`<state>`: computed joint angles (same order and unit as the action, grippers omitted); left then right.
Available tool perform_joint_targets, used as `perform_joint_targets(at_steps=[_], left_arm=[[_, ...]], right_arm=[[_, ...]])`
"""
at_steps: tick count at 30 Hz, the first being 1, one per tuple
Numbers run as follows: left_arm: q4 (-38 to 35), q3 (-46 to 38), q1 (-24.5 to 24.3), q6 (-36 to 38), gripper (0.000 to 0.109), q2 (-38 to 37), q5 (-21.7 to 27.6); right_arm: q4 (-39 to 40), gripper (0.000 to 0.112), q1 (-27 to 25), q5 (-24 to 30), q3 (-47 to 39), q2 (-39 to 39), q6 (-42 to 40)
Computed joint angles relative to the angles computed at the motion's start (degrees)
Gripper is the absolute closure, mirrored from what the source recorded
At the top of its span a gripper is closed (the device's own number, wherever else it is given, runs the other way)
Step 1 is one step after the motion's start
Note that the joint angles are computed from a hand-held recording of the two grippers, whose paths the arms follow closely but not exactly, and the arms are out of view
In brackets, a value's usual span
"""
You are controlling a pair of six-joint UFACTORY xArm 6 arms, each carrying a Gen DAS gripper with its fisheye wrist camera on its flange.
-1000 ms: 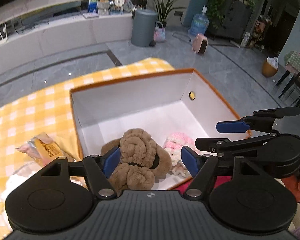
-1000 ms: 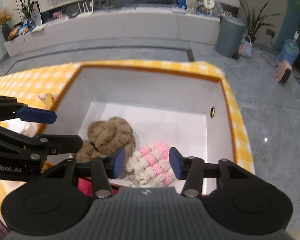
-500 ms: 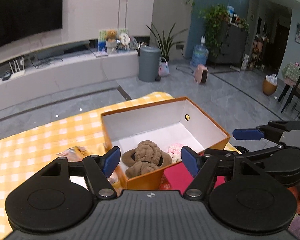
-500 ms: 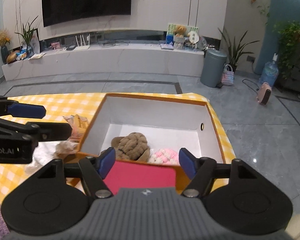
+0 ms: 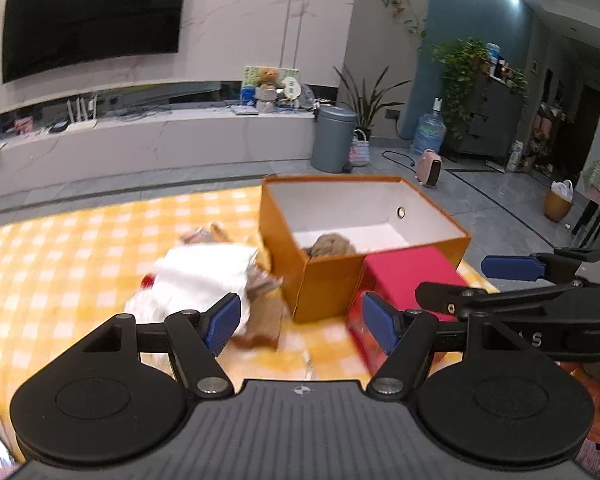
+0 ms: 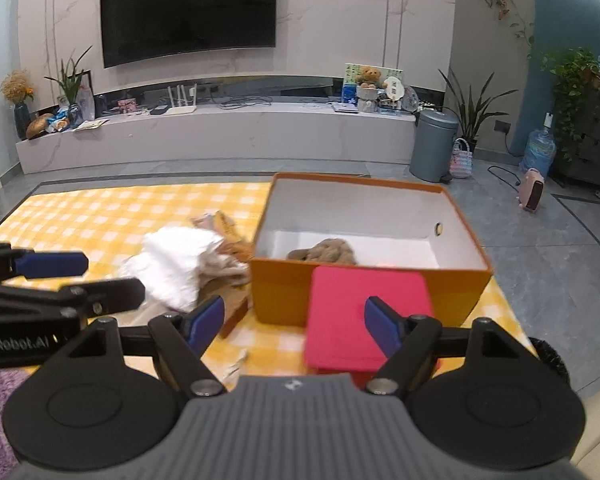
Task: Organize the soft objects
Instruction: 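Move both tools back to the pile and lower the right tool onto the clear plastic bag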
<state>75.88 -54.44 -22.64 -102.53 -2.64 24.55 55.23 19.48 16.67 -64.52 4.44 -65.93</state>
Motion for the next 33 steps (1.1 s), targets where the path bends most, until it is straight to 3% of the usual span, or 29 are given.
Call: perform_joint_targets(at_steps=[9,20,27,29,31,33], left_arm=[[1.78,9.89,0.98,-10.09,0.027,-4.93,-0.09],[3.27,15.67,3.82,-14.47,0.027,-6.58,-2.17],[-1.75,16.03,8.13,-9.17,0.027,-5.06,-6.01],[-7.07,15.71,8.91,-3.78,0.027,-4.08,-5.83],[-11.95,15.13,10.01,0.82,0.028,-2.61,-6.23],[-11.93,14.78,11.4,1.18,0.028,-1.54,-7.87]], right_arm=[[-0.45,0.036,3.52,-1.95,5.57,-2.11,0.36],[-6.89,0.036,6.79,-2.75,4.34,2.06,4.82],[-4.71,0.035,7.22,1.91,0.18,7.16,0.97],[-5.53,0.024,7.41,2.32,-1.34,9.29,2.14],[-5.05,0.022,7.58,3.17,-3.18,11.66,1.7],[-5.44,0.02,7.83,4.19,-4.78,13.69,0.36]])
